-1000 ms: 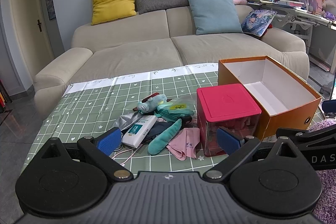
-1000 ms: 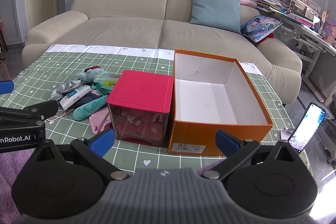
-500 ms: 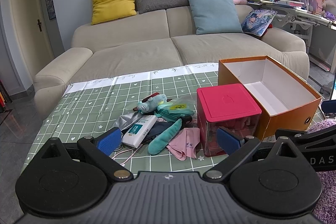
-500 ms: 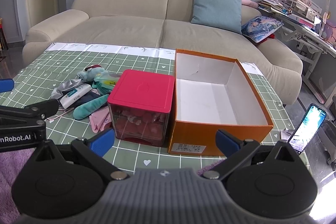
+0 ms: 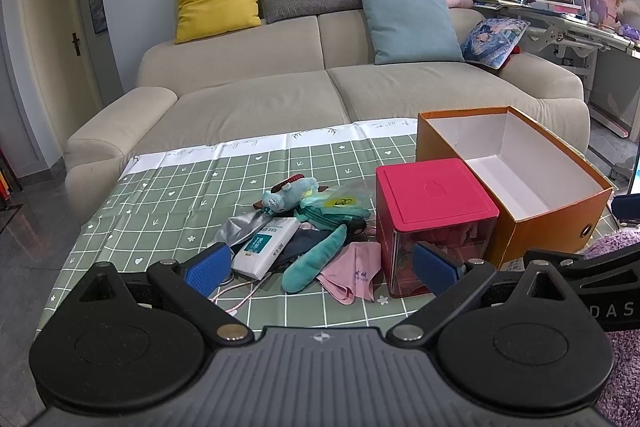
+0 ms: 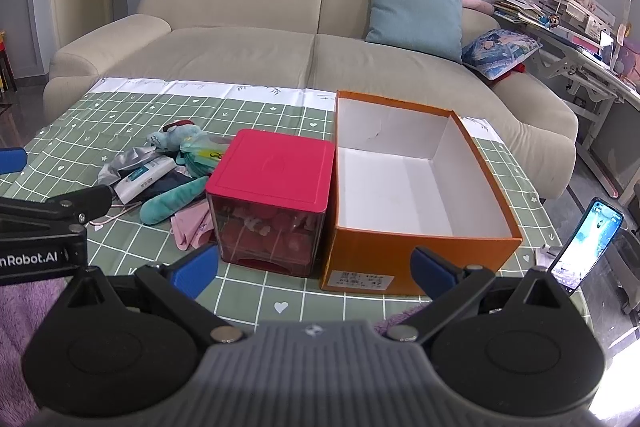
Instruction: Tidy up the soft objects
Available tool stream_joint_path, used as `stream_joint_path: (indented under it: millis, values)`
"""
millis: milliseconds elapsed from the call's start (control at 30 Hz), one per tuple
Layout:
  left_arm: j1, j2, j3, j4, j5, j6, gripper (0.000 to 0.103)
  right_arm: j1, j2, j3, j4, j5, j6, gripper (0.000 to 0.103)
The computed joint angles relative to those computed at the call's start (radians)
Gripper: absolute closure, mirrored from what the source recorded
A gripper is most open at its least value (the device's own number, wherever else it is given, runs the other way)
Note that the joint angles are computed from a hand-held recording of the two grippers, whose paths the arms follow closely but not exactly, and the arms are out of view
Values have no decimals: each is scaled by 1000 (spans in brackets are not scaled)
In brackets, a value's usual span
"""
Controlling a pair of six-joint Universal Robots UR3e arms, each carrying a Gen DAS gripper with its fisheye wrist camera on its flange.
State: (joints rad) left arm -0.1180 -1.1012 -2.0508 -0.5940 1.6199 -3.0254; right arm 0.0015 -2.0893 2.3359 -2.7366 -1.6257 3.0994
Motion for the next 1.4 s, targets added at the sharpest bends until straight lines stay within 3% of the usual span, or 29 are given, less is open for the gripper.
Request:
stream_joint_path:
  millis: [200, 367, 633, 733, 967, 1200, 1267, 1400]
  values:
    - [5, 3, 0, -1, -5, 12, 0, 11, 12, -3, -4, -6, 4, 3]
    - [41, 12, 8, -16, -34, 67, 0, -24, -5, 11, -21, 71, -30, 3]
    - [286, 55, 42, -192, -320, 167, 13, -60, 92, -14, -103, 242, -161, 3]
    - [388, 39, 83, -283, -431, 251, 15, -51, 178, -79, -108, 285, -215, 10]
    - [504, -101, 203, -382, -566, 409, 23, -12, 440, -374, -10, 342, -281, 21]
    - [461, -376, 441, -442, -544, 501, 24, 37, 763, -853, 261, 336, -366, 23]
    - [453, -457, 525, -477, -546, 531, 25, 51, 858, -1005, 361, 329, -405, 29]
    - [415, -635, 723, -549, -512, 603, 35, 65, 1022, -1270, 539, 325, -461, 31]
